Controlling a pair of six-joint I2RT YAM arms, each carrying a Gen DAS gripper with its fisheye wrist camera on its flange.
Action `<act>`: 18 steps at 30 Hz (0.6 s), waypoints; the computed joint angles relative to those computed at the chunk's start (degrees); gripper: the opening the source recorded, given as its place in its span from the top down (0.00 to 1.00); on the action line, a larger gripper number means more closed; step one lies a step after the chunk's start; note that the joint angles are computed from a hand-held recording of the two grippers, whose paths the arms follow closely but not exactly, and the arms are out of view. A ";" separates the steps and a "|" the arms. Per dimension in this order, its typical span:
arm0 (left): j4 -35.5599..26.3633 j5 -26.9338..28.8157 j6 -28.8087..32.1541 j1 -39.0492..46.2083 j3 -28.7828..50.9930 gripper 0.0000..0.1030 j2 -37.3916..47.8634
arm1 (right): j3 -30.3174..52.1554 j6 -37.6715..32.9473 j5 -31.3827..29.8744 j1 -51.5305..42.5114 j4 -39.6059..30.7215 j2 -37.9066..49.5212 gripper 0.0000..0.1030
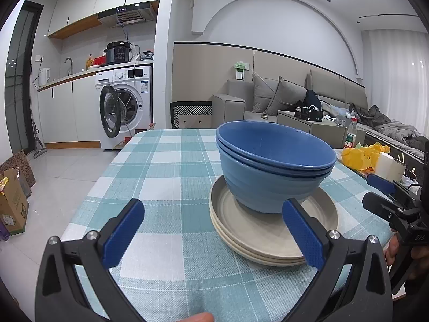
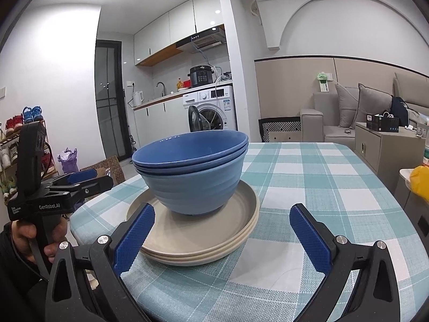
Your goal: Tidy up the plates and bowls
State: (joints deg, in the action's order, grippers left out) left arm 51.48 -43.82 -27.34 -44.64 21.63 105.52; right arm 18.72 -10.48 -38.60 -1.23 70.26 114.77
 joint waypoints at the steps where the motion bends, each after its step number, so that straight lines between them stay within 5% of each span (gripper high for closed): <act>1: 0.01 0.07 0.02 0.04 0.00 0.00 -0.01 | -0.23 0.20 -0.13 -0.15 0.61 0.08 0.01; 18: -0.20 0.01 0.27 -0.27 -0.20 0.00 -0.82 | -0.48 1.06 -0.88 -0.65 2.01 0.30 0.01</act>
State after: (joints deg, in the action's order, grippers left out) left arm 51.29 -43.81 -27.07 -44.91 21.42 104.70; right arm 18.24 -9.42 -39.48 -1.88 72.26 115.07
